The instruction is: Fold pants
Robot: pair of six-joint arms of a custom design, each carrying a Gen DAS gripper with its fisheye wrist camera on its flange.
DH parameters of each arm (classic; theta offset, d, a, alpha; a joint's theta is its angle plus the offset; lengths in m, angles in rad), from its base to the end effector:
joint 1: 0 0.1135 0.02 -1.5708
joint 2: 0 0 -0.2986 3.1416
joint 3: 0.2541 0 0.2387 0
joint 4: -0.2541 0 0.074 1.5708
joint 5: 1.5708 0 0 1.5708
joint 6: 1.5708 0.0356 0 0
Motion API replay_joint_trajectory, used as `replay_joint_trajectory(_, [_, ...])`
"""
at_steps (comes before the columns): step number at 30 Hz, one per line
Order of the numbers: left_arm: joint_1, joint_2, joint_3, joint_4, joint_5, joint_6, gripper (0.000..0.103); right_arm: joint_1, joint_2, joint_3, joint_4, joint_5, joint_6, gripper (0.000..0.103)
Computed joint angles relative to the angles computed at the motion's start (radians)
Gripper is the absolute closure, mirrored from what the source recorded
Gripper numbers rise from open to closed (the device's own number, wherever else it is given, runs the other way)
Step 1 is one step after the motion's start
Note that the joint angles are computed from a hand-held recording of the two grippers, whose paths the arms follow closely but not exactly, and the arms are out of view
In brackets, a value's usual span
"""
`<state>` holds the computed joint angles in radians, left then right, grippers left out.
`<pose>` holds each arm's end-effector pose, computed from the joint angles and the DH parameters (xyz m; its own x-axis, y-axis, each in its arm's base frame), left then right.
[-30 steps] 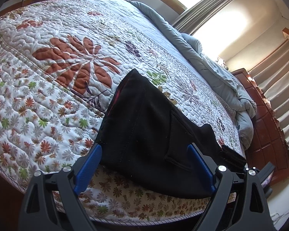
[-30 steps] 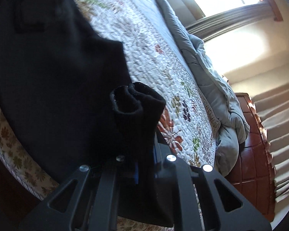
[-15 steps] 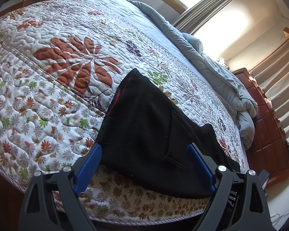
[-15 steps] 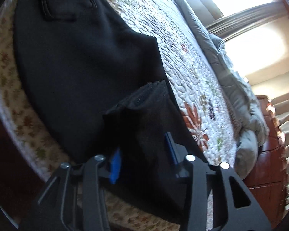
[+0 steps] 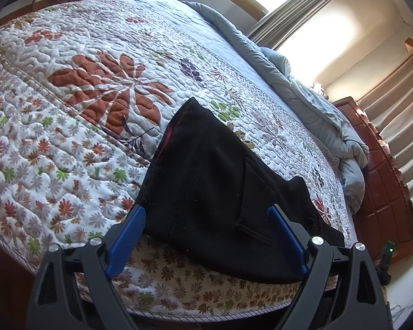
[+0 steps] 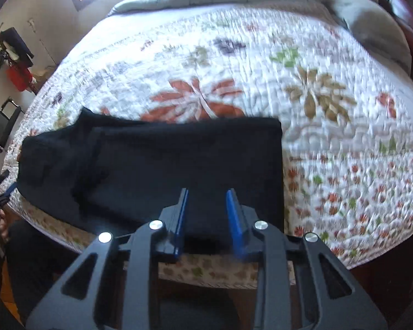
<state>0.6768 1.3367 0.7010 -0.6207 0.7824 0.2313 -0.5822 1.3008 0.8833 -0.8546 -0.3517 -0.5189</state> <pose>0.1739 0.1075 0.2207 -0.7845 -0.4217 -0.4547 -0.0970 0.8076 -0.5817 0.1800 -0.1038 0.2598 -0.9072 0.0398 -0.4188 -0.0211 0.9899 0.1400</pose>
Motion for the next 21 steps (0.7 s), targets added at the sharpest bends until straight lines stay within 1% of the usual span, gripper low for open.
replay_joint_trajectory(4, [-0.010,-0.006,-0.006,0.011,-0.012,-0.015,0.013,0.040,0.002,-0.107,0.053,0.052,-0.041,0.074])
replay_joint_trajectory(6, [-0.019,-0.010,-0.007,0.015,-0.022,-0.024,0.013,0.053,-0.016,-0.128,0.058,0.058,-0.064,0.074])
replay_joint_trajectory(7, [-0.024,-0.012,-0.007,0.018,-0.027,-0.028,0.013,0.047,-0.007,-0.114,0.049,0.050,-0.068,0.074])
replay_joint_trajectory(9, [-0.034,-0.012,-0.008,0.024,-0.036,-0.036,0.013,0.011,-0.006,-0.054,0.003,-0.006,-0.076,0.075])
replay_joint_trajectory(11, [-0.040,-0.013,-0.008,0.028,-0.041,-0.045,0.013,-0.043,0.039,0.020,-0.003,-0.067,-0.069,0.075])
replay_joint_trajectory(15, [-0.052,-0.014,-0.009,0.039,-0.050,-0.061,0.012,-0.062,0.206,0.155,0.033,-0.133,0.052,0.074])
replay_joint_trajectory(18, [-0.062,-0.008,-0.002,0.028,-0.061,-0.060,0.012,-0.006,0.329,0.213,0.052,-0.114,0.091,0.074])
replay_joint_trajectory(21, [-0.058,0.010,0.025,-0.002,-0.082,-0.058,0.012,0.062,0.385,0.236,0.065,-0.040,0.116,0.074])
